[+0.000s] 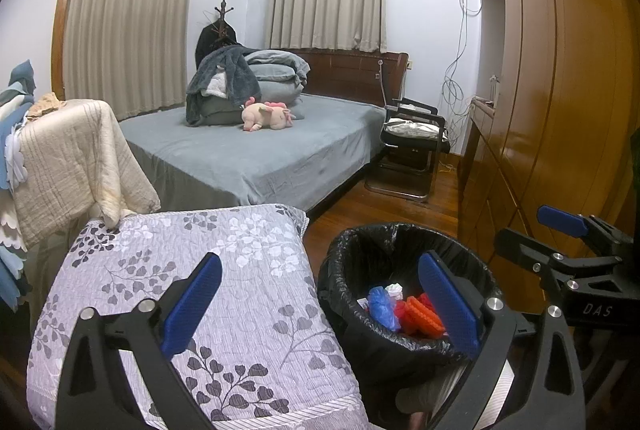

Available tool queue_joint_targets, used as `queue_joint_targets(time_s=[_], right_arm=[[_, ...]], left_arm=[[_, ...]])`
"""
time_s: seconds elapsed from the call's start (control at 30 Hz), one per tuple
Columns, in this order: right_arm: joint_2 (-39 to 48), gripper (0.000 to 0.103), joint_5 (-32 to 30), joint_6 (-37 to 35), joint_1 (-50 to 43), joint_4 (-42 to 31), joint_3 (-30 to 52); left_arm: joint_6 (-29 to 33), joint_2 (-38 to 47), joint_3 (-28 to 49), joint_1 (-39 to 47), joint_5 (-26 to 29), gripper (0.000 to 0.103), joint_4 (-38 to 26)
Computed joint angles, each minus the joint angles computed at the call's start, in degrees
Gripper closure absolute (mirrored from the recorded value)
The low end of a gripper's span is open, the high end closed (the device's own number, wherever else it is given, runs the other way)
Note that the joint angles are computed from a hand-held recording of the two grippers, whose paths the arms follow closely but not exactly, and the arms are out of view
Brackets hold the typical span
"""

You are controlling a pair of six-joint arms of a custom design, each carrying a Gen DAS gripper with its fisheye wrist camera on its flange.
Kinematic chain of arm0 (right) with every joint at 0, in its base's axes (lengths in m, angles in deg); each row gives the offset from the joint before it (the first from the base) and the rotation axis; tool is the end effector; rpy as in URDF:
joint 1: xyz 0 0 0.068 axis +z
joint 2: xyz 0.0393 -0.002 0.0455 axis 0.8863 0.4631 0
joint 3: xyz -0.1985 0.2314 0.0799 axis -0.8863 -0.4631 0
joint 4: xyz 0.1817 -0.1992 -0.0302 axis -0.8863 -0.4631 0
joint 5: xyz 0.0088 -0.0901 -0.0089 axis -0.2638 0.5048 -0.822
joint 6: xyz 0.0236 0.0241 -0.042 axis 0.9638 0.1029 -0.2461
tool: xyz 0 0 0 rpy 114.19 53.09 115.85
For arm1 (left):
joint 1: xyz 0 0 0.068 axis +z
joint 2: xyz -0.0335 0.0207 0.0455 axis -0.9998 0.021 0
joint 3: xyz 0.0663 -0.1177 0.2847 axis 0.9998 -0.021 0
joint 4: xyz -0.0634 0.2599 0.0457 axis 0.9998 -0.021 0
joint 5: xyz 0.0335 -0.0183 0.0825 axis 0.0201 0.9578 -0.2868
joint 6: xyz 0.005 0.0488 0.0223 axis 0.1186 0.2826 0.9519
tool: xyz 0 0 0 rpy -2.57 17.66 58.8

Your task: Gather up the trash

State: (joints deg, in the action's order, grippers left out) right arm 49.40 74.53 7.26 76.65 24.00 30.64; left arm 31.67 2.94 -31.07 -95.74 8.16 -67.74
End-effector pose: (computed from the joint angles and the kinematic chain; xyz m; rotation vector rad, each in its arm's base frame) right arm 0.2142 0.0479 0.2249 0.0246 2.0771 0.0709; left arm 0.2508 -0.0394 0.2455 0.3355 2.0358 -0.3060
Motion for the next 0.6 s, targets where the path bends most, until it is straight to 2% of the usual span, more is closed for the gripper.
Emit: queue_joint_targets(time_s=[0.6], right_arm=[[0.07,0.005,-0.08,-0.08,-0.04,0.11,0.00]], left_arm=[[0.20,-0.13,-0.25,0.49,0.37,0.006,-0.18]])
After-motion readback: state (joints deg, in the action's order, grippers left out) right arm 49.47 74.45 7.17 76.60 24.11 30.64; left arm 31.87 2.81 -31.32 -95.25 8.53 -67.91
